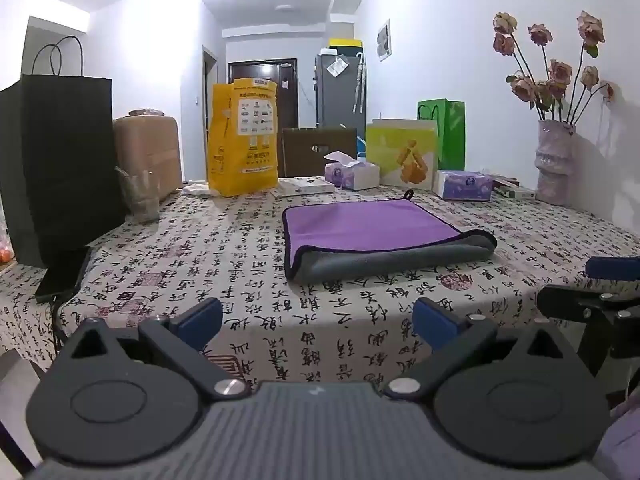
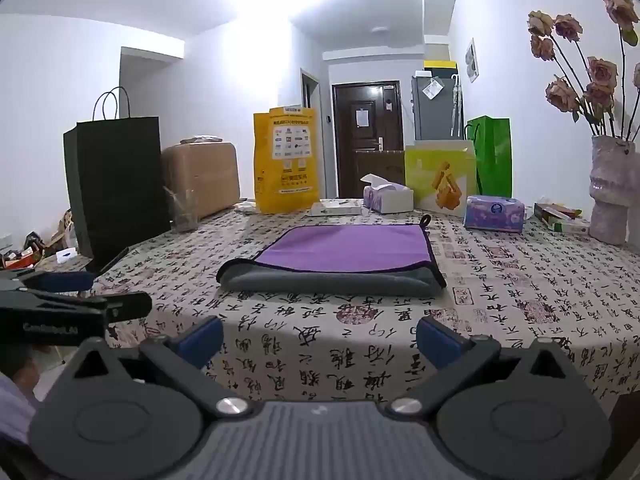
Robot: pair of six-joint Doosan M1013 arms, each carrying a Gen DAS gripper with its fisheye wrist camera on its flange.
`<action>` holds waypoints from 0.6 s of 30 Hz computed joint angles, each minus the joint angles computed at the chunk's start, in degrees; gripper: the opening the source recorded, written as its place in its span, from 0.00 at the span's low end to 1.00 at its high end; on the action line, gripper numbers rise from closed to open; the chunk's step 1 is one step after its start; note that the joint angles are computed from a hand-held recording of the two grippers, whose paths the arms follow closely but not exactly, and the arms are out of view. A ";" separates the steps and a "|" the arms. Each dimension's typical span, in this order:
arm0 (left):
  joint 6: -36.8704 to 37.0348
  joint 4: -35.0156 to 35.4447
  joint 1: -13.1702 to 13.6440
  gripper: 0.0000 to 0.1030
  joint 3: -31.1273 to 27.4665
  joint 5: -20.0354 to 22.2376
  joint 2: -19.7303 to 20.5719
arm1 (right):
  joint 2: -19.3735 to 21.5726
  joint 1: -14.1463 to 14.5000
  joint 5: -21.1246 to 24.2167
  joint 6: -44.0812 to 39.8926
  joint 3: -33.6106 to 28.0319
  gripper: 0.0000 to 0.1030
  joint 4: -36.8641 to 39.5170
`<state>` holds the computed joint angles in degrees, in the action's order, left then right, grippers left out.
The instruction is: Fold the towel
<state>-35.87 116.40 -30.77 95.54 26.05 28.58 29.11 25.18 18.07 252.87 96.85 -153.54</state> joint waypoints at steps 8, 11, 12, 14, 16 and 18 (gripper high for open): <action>3.18 -2.61 -0.35 1.00 -0.76 0.01 -0.02 | 0.05 -0.23 -0.33 3.41 -0.08 1.00 -2.99; 2.12 -1.84 -0.21 1.00 -0.54 -0.07 0.01 | 0.67 -0.10 -0.91 0.42 -1.03 1.00 -0.03; 2.32 -2.02 -0.24 1.00 -0.63 -0.07 0.03 | 0.53 0.04 -0.85 0.02 -0.89 1.00 0.45; 2.75 -2.42 -0.28 1.00 -0.83 -0.11 0.08 | 0.59 -0.34 -1.29 1.66 -0.96 1.00 -0.93; 1.81 -1.51 -0.21 1.00 -0.46 -0.02 -0.01 | 0.53 -0.45 -1.35 2.40 -0.87 1.00 -1.56; 1.68 -1.30 -0.12 1.00 -0.52 -0.18 0.04 | 0.53 -0.44 -1.24 2.61 -0.82 1.00 -1.86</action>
